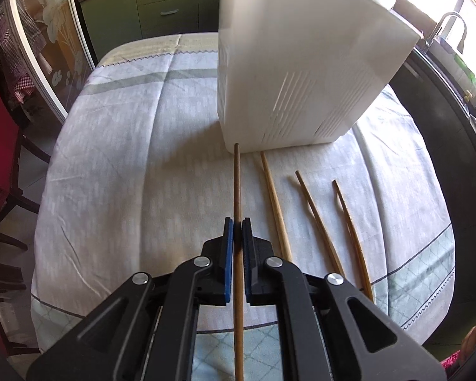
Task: Organize utensils
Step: 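Grasp a wooden chopstick with the right tool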
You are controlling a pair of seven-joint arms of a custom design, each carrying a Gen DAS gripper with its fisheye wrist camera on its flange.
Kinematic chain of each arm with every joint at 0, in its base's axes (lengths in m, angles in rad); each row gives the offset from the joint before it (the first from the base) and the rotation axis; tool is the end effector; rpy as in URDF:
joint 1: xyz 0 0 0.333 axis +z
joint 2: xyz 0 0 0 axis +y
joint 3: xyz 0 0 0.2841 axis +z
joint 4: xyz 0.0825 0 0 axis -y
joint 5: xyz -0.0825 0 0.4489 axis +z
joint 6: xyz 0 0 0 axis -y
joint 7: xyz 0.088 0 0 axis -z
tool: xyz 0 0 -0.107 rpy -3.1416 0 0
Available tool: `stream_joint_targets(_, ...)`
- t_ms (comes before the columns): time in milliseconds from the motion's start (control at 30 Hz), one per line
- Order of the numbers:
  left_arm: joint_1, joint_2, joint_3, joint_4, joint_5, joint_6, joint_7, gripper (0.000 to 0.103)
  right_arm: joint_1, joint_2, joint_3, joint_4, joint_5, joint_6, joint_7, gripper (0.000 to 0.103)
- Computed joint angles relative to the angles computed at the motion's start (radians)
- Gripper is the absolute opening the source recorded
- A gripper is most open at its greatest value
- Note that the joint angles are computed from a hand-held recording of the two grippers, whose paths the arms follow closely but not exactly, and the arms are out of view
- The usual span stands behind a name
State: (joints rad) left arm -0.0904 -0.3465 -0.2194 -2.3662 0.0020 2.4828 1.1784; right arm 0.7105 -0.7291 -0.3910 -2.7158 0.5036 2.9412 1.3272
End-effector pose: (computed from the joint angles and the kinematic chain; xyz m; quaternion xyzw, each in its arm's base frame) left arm 0.5222 -0.1687 0.4468 -0.7143 0.6615 -0.1883 0.1295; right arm 0.4458 0.1214 0.4662 -0.6449 0.5965 -0.0571 0.4744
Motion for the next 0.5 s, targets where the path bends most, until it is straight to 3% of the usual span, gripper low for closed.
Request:
stream_joint_targets(100, 0.002, -0.091, -0.001, -0.064, 0.005, 0.060, -0.009, 0.005, 0.006, 0.031, 0.009, 0.025, -0.006, -0.026, -0.007, 0.034)
stream_joint_targets(233, 0.009, -0.229, -0.014, -0.159, 0.009, 0.134, -0.014, 0.005, -0.016, 0.126, 0.071, 0.093, -0.029, -0.097, -0.022, 0.037)
stream_joint_targets(500, 0.017, -0.478, -0.069, -0.341, 0.006, 0.264, -0.016, 0.005, -0.209, 0.421, 0.342, 0.286, -0.230, -0.175, 0.058, 0.037)
